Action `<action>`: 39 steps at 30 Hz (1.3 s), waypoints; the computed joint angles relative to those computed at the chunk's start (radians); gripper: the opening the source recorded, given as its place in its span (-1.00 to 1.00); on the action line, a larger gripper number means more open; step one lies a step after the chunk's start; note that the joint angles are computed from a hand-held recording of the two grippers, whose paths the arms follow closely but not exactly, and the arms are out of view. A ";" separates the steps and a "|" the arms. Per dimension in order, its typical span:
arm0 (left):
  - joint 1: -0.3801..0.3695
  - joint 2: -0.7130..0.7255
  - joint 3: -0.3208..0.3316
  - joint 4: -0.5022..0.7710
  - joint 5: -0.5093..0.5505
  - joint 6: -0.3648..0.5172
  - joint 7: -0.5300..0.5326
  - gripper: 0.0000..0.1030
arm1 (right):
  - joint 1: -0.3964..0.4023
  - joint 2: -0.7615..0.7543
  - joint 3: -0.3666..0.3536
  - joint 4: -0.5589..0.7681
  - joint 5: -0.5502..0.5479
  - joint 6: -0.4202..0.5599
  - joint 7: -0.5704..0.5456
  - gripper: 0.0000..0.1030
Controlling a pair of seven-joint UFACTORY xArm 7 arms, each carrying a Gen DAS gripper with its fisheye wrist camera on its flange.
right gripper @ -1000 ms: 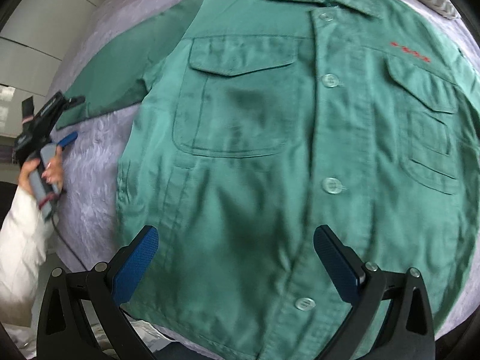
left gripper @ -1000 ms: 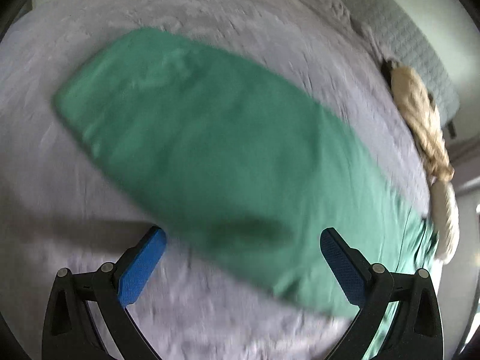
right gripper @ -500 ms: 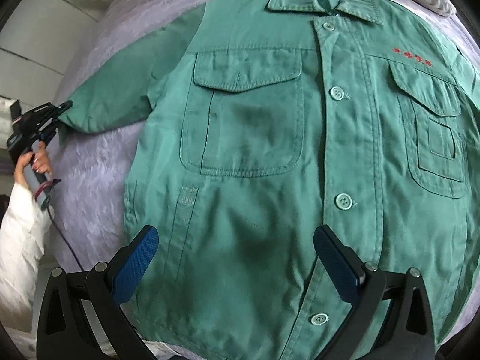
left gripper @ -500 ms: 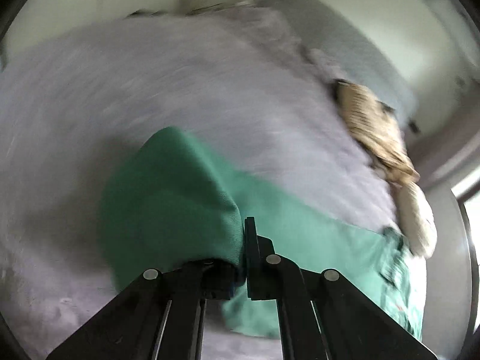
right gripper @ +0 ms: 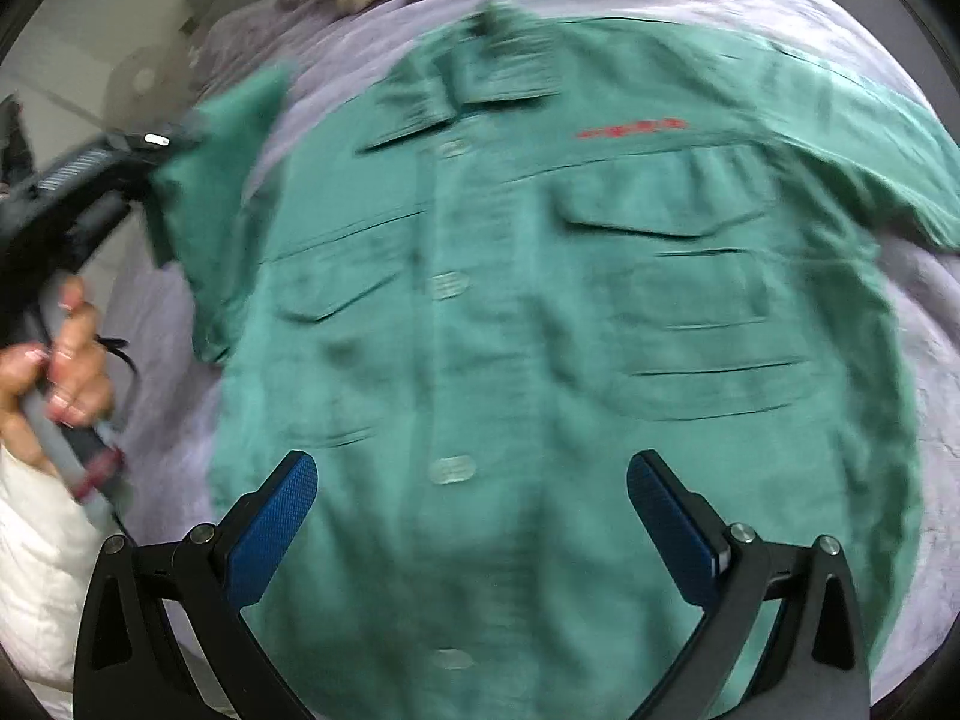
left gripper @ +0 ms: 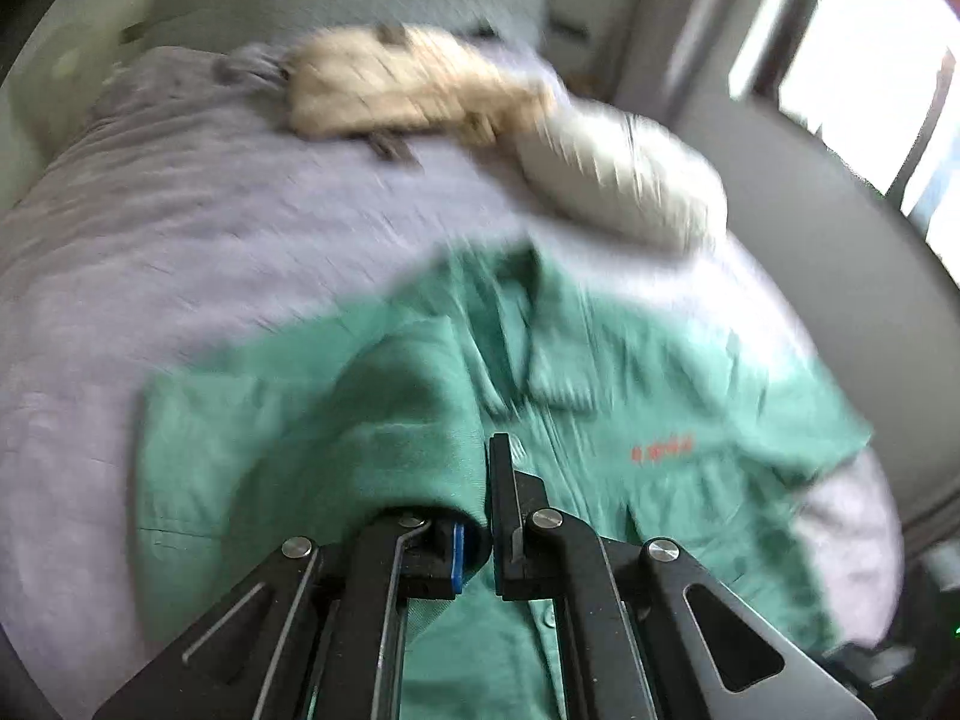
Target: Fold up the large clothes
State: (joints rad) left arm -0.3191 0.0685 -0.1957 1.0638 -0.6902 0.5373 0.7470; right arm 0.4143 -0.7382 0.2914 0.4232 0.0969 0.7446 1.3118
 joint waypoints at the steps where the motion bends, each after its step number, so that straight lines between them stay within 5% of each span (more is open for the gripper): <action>1: -0.019 0.019 -0.006 -0.012 0.072 -0.018 -0.054 -0.89 | 0.004 -0.050 -0.013 -0.034 0.004 0.019 -0.002 1.00; 4: -0.064 0.056 -0.011 -0.060 0.273 -0.052 -0.213 -0.87 | 0.008 -0.174 -0.039 -0.125 0.014 0.069 -0.007 1.00; 5: -0.069 0.048 -0.015 -0.087 0.301 -0.072 -0.238 -0.67 | 0.006 -0.215 -0.050 -0.155 0.016 0.083 -0.013 1.00; 6: -0.069 0.041 -0.017 -0.104 0.318 -0.086 -0.249 -0.05 | 0.004 -0.235 -0.053 -0.171 0.019 0.091 -0.017 1.00; 8: -0.064 -0.010 -0.030 -0.165 0.290 -0.130 -0.218 0.81 | -0.005 -0.298 -0.070 -0.208 0.017 0.111 -0.035 1.00; 11: -0.082 -0.080 -0.034 -0.247 0.288 -0.215 -0.173 0.82 | -0.031 -0.324 -0.082 -0.222 -0.001 0.115 -0.080 1.00; 15: -0.078 -0.208 0.034 -0.333 0.207 -0.223 -0.122 0.82 | -0.084 -0.206 -0.092 -0.167 -0.046 0.044 -0.176 1.00; 20: 0.089 -0.219 0.075 -0.347 0.469 -0.327 -0.415 0.83 | -0.166 0.139 -0.038 0.048 -0.174 -0.105 -0.307 1.00; 25: 0.179 -0.057 0.129 -0.232 0.689 -0.255 -0.633 0.82 | -0.228 0.500 0.050 0.324 -0.421 -0.190 -0.317 1.00; 27: 0.162 -0.008 0.178 -0.207 0.716 -0.219 -0.657 0.82 | -0.228 0.646 0.068 0.446 -0.545 -0.185 -0.275 1.00; 30: 0.221 0.020 0.129 -0.200 0.584 -0.208 -0.588 0.83 | -0.190 0.815 0.047 0.582 -0.664 -0.155 -0.212 1.00; 34: 0.235 0.010 0.132 -0.224 0.542 -0.212 -0.527 0.83 | -0.065 0.994 -0.043 0.734 -0.749 0.050 -0.231 0.96; 36: 0.224 0.005 0.130 -0.248 0.568 -0.239 -0.545 0.83 | -0.103 0.934 -0.019 0.667 -0.771 0.001 -0.196 0.50; 37: 0.229 0.002 0.130 -0.251 0.554 -0.240 -0.521 0.83 | -0.074 0.893 -0.054 0.636 -0.778 0.015 -0.180 -0.24; 39: 0.234 0.001 0.126 -0.252 0.520 -0.229 -0.485 0.83 | -0.085 0.763 -0.102 0.514 -0.749 -0.074 -0.133 -0.42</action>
